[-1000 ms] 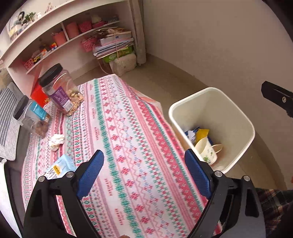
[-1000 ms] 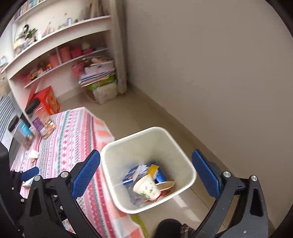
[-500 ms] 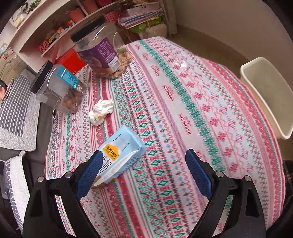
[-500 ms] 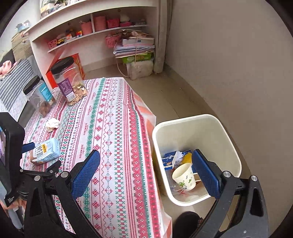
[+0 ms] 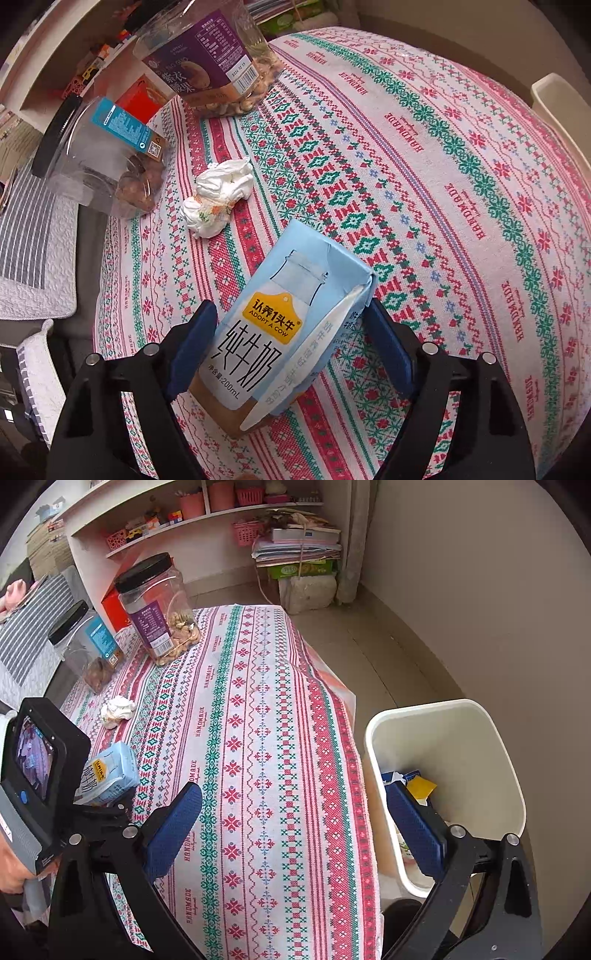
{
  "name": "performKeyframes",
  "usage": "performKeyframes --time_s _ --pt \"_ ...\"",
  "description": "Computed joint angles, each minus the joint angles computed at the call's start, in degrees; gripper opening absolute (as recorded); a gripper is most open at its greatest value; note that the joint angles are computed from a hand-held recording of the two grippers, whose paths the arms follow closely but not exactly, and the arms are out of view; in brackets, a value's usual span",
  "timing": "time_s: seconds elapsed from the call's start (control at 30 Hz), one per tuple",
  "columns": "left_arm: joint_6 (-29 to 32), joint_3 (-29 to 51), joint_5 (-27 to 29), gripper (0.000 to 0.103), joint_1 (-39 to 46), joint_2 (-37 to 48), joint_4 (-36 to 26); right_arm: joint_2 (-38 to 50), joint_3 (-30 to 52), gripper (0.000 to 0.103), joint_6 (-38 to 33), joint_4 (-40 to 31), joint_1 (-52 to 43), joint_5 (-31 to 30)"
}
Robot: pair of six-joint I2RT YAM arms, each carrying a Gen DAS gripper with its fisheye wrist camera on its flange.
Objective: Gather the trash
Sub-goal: 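Grasp the light-blue milk carton with the left tool and lift it, then grasp the white crumpled tissue with the right tool while the left tool holds the milk carton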
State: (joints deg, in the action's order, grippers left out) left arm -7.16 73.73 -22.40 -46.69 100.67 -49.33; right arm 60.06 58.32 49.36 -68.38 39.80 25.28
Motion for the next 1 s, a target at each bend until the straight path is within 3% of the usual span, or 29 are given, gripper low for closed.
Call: performKeyframes --time_s 0.1,0.23,0.37,0.4,0.43,0.5,0.57,0.6,0.63,0.67,0.83,1.0 --pt "-4.5 -3.6 0.3 0.071 -1.9 -4.0 -0.6 2.0 -0.2 0.096 -0.2 1.5 0.1 0.0" --pt "-13.4 -10.1 2.4 0.071 -3.4 -11.4 -2.7 3.5 -1.0 0.096 -0.7 4.7 -1.4 -1.4" --pt "-21.1 -16.0 13.7 0.064 1.1 -23.0 -6.7 7.9 -1.0 0.096 -4.5 10.5 -0.5 -2.7" --pt "-22.5 -17.5 16.5 0.043 2.6 -26.8 -7.6 9.7 -0.6 0.096 -6.3 12.5 0.2 -2.7" --pt "-23.7 -18.2 18.0 0.031 3.8 -30.4 -9.1 11.7 0.1 0.096 -8.4 14.7 0.9 -2.8" --pt "-24.8 -18.0 17.7 0.027 4.5 -34.4 -12.7 16.3 2.3 0.096 -13.0 19.7 2.4 -2.0" --pt "-19.9 -17.5 19.1 0.029 5.3 -33.1 -15.1 21.9 5.2 0.096 -17.4 25.2 2.3 -4.9" --pt "-18.3 -18.4 19.7 0.042 6.4 -32.8 -14.8 24.9 7.0 0.096 -19.3 27.1 2.1 -6.4" --pt "-16.9 -19.7 19.9 0.063 8.3 -32.3 -14.0 27.8 8.9 0.096 -21.2 28.6 2.4 -6.5" --pt "-16.4 -20.9 20.0 0.066 9.4 -32.0 -13.6 30.3 10.5 0.096 -24.1 30.6 2.7 -6.4" --pt "-13.3 -23.0 23.3 0.068 15.1 -32.7 -13.9 40.2 17.5 0.096 -36.7 36.5 2.4 -6.7" --pt "-11.9 -23.2 23.9 0.072 16.9 -34.8 -16.1 46.4 22.3 0.095 -43.5 38.8 1.0 -13.6"
